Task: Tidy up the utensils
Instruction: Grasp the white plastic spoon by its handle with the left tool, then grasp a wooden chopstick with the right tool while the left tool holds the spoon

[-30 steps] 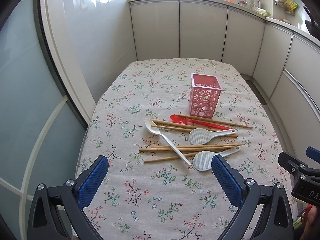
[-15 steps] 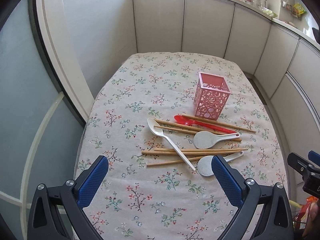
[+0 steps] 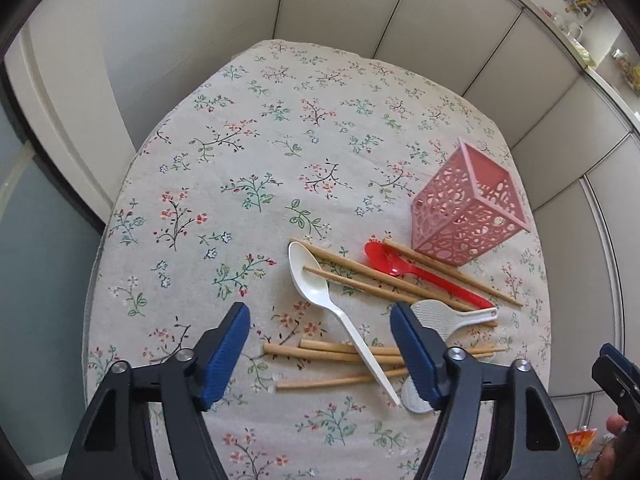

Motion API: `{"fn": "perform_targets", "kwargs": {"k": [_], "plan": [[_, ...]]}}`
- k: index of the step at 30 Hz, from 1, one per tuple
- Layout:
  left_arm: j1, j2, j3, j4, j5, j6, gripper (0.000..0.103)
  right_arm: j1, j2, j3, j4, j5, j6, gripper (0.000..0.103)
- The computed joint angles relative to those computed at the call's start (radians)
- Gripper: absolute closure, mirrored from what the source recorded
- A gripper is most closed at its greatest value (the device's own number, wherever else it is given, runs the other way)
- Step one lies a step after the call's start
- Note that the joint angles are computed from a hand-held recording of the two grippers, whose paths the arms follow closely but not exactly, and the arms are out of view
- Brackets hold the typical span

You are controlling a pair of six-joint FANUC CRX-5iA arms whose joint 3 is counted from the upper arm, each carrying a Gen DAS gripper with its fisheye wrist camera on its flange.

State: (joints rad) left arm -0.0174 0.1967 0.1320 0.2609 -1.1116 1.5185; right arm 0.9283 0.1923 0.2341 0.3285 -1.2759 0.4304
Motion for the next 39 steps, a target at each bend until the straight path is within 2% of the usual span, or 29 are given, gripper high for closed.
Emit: {"fn": "perform_targets", "kwargs": {"k": [1, 3, 8, 13, 17, 21, 26, 28, 32, 36, 39], "plan": [[0.0, 0.017, 0.01, -0.006, -0.003, 0.004, 0.047, -0.017, 0.008, 0.012, -0.046, 0.01, 0.028, 0.005], [0.001, 0.047, 0.019, -0.003, 0.006, 0.006, 0.057, -0.043, 0.024, 0.027, -0.1, 0.031, 0.053, 0.014], [-0.005, 0.111, 0.074, -0.04, 0.004, 0.053, 0.072, -0.067, 0.058, 0.056, -0.122, 0.069, 0.078, 0.017], [-0.008, 0.145, 0.093, -0.051, 0.008, 0.068, 0.097, -0.077, 0.081, 0.076, -0.138, 0.09, 0.117, 0.022], [-0.007, 0.13, 0.086, -0.04, 0.018, 0.062, 0.1, -0.087, 0.092, 0.081, -0.159, 0.101, 0.146, 0.029], [-0.005, 0.072, 0.073, -0.046, 0.029, 0.035, 0.1, -0.099, 0.109, 0.103, -0.231, 0.114, 0.2, 0.047], [-0.003, 0.003, 0.062, -0.104, 0.024, 0.028, 0.1, -0.085, 0.181, 0.19, -0.275, 0.092, 0.284, 0.06], [0.005, -0.019, 0.055, -0.139, 0.018, 0.039, 0.1, -0.077, 0.224, 0.243, -0.286, 0.071, 0.322, 0.061], [0.046, -0.052, 0.029, -0.117, 0.011, 0.013, 0.1, -0.059, 0.304, 0.346, -0.297, 0.028, 0.404, 0.065], [0.061, -0.087, 0.012, -0.149, 0.026, -0.006, 0.1, -0.038, 0.392, 0.461, -0.3, -0.017, 0.517, 0.072], [0.078, -0.099, 0.0, -0.148, 0.024, -0.024, 0.1, -0.023, 0.456, 0.541, -0.295, -0.05, 0.577, 0.073]]}}
